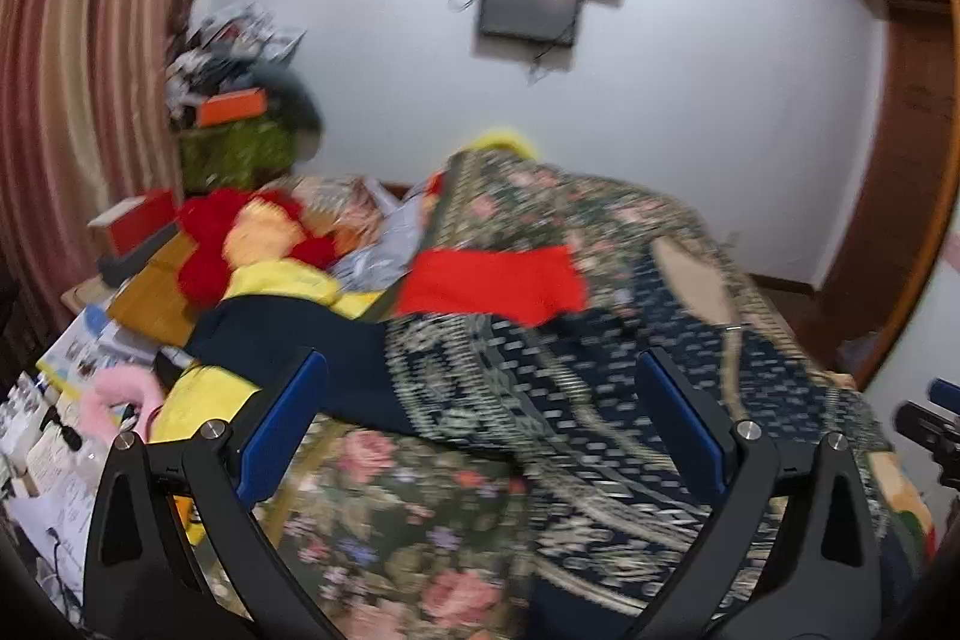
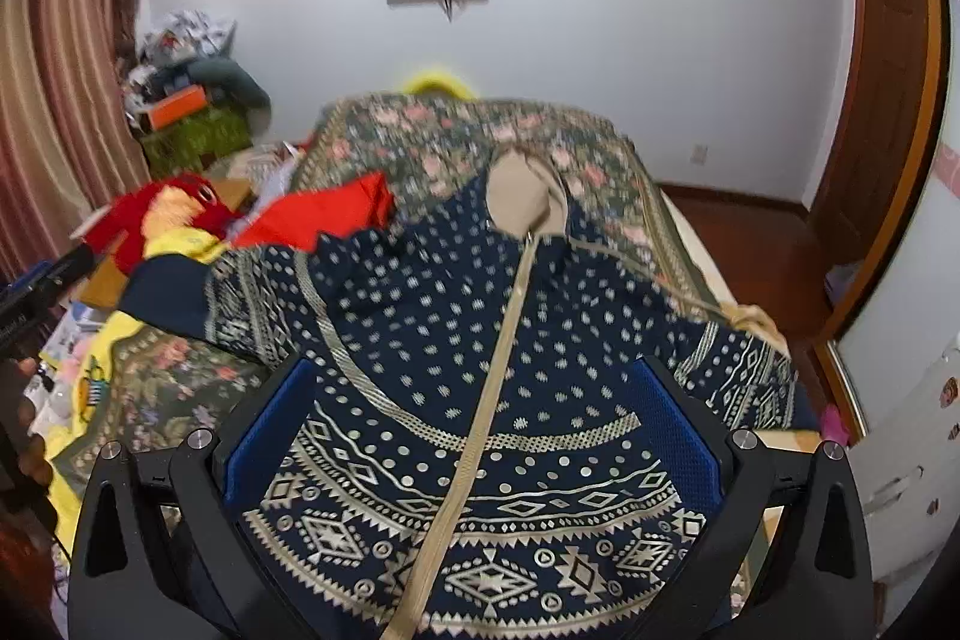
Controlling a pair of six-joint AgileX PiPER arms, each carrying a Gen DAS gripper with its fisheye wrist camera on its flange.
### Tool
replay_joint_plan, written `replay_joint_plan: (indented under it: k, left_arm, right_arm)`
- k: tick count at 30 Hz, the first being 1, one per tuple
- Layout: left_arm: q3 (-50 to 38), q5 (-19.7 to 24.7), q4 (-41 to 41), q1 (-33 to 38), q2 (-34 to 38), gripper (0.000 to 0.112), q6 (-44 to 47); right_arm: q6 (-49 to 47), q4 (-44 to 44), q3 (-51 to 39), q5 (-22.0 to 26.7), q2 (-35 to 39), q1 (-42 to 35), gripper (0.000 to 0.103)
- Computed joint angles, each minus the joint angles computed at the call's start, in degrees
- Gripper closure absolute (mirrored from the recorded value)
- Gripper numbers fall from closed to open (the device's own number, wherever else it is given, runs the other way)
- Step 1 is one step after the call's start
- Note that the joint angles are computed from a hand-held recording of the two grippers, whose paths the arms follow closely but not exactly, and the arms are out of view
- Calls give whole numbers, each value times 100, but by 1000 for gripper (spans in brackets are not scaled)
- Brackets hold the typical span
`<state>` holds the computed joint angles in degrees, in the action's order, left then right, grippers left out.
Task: Fold large clothes
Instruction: 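Reach the left tool to the navy jacket's sleeve and grasp its cuff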
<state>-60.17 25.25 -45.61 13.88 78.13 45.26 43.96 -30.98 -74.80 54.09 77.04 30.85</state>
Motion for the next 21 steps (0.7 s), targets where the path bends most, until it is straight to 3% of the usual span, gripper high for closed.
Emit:
replay_joint_plan:
  k: [2, 6, 11, 17, 21]
  left_arm:
    - [-252, -16, 135, 187, 422, 9, -162]
    - [-1243, 531, 376, 693, 1588, 9, -507]
    - [-3322, 2430, 252, 1480, 3503, 16, -1143]
    - [-5344, 3730, 435, 1866, 5163, 24, -2368]
    - [-6223, 4159, 470, 1930, 5837, 29, -2796]
  right_arm:
    - [-96, 93, -78, -16, 198, -123, 0]
    - [-380, 537, -287, -78, 565, -429, 0]
    - [-666, 1313, -442, -238, 851, -861, 0]
    - [-732, 1800, -513, -309, 1081, -1185, 0]
    - [-733, 1897, -509, -308, 1136, -1292, 0]
